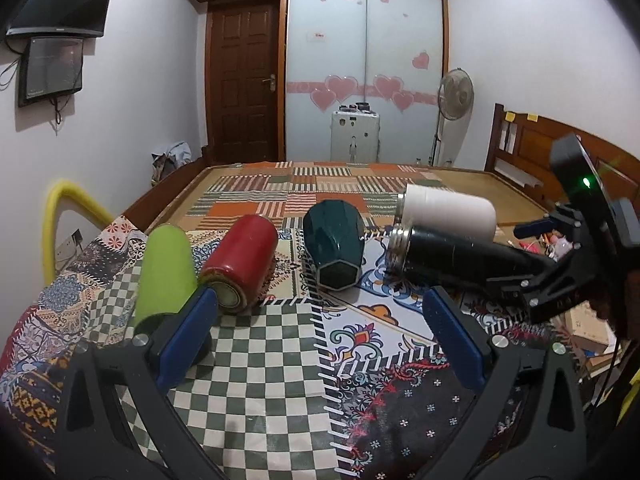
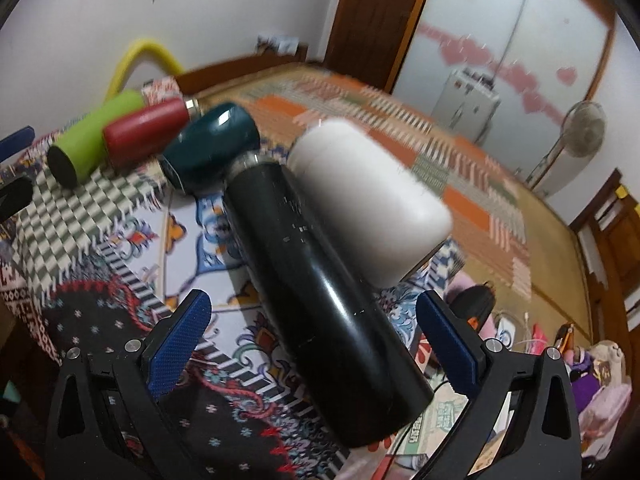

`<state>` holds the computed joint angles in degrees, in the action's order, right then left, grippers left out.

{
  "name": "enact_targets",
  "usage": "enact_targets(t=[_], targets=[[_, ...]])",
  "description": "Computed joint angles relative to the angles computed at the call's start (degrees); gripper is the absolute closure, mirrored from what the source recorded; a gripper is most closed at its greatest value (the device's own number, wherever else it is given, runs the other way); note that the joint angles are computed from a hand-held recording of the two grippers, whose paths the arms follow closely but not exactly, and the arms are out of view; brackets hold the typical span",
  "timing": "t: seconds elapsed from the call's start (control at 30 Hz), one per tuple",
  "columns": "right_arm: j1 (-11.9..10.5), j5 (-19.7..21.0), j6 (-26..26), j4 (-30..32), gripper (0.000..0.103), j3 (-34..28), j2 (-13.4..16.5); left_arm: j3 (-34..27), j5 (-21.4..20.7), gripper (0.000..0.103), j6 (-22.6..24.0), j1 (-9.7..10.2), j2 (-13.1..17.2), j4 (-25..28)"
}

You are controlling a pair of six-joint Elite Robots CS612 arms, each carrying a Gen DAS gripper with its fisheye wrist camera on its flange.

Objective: Flip cup upright
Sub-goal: 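Reach the right tool down to the black thermos lying on its side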

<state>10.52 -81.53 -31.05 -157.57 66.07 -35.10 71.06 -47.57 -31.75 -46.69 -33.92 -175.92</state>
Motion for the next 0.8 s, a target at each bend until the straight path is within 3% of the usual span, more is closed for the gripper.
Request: enact_targets(t=[0.23, 0.43, 0.8], targets=[[0.0, 1.7, -4.8, 13.0, 0.003, -6.3, 1.6, -1.1, -1.6, 0.000, 0.7, 0.31, 1.0, 0.5], [0.5, 1.9, -6.7, 21.7, 0.013, -11.4, 3.6, -2.1, -2.6, 0.000, 2.2, 0.55, 1.8, 0.3], [1.6, -2.3, -8.4, 22.4, 0.014, -13.9, 5.4, -2.4, -3.8, 0.000, 1.7, 1.04, 2.3, -0.6]])
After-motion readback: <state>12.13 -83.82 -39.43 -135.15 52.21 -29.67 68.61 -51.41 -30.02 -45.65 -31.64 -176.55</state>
